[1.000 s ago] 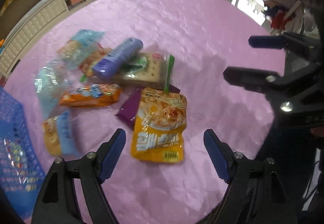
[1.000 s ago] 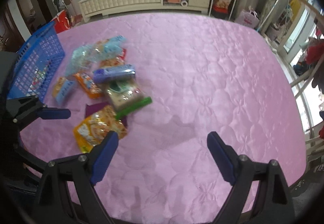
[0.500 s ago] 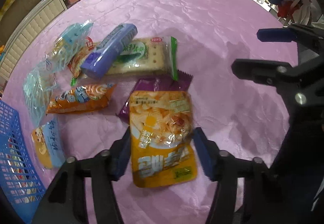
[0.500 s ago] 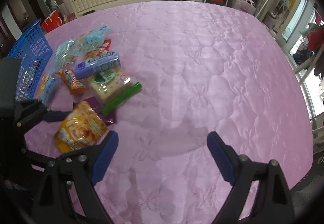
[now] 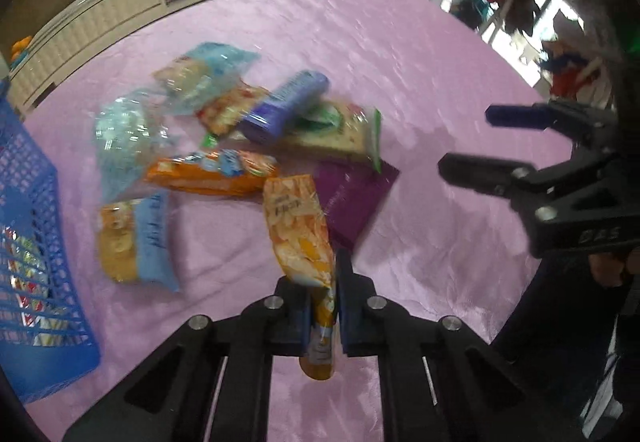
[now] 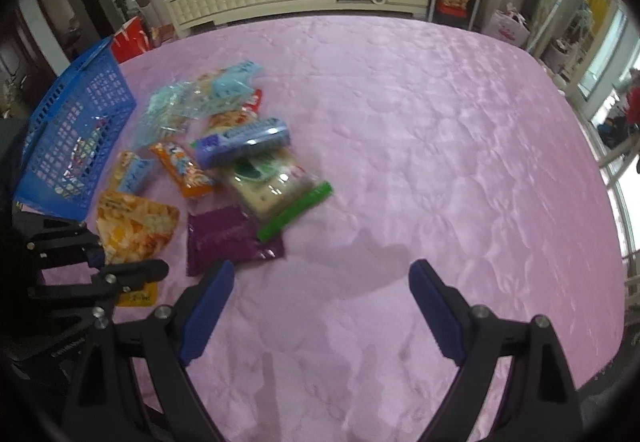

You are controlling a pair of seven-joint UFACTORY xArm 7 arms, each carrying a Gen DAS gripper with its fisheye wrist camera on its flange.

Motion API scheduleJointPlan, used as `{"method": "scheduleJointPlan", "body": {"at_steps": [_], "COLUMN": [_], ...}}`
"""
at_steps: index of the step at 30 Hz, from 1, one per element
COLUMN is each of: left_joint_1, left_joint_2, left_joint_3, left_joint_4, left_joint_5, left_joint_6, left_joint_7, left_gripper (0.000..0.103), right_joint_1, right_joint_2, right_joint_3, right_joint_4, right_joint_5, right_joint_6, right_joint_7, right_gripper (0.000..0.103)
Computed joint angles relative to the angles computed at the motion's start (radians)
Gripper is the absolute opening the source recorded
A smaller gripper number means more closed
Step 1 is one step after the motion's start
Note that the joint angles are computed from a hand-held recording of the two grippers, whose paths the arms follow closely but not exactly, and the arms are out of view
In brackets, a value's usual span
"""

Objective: Organize snacks
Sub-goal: 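Grasp the yellow snack bag with the left gripper while the right gripper grasps a cracker pack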

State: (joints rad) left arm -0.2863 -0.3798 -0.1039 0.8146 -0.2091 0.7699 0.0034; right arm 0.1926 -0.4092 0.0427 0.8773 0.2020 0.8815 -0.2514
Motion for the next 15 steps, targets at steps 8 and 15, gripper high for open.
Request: {"method": "scheduleJointPlan", "body": {"at_steps": [8,15], "left_joint_1": [0.036,0.06], "left_joint_2": [-0.014,0.03], "left_joint_3": [0.023,0.036], "left_joint_4": [0.012,0.034], "left_joint_5": [0.027,0.028], "left_joint_6": [-0.029,-0.031], "left_joint_7": [-0.015,-0.008], "left_gripper": [0.009,0.009], "right_joint_1": [0.037,0.052], "right_joint_2": [0.138,0.258], "right_joint_3": [0.009,0.029], "right_joint_4": [0.102,0.18], "right_joint_5": [0.033,0.081], "right_joint_6": [-0.025,-0.013], "right_joint_7": [-0.099,-0.21], "right_gripper": [0.092,0.092]}}
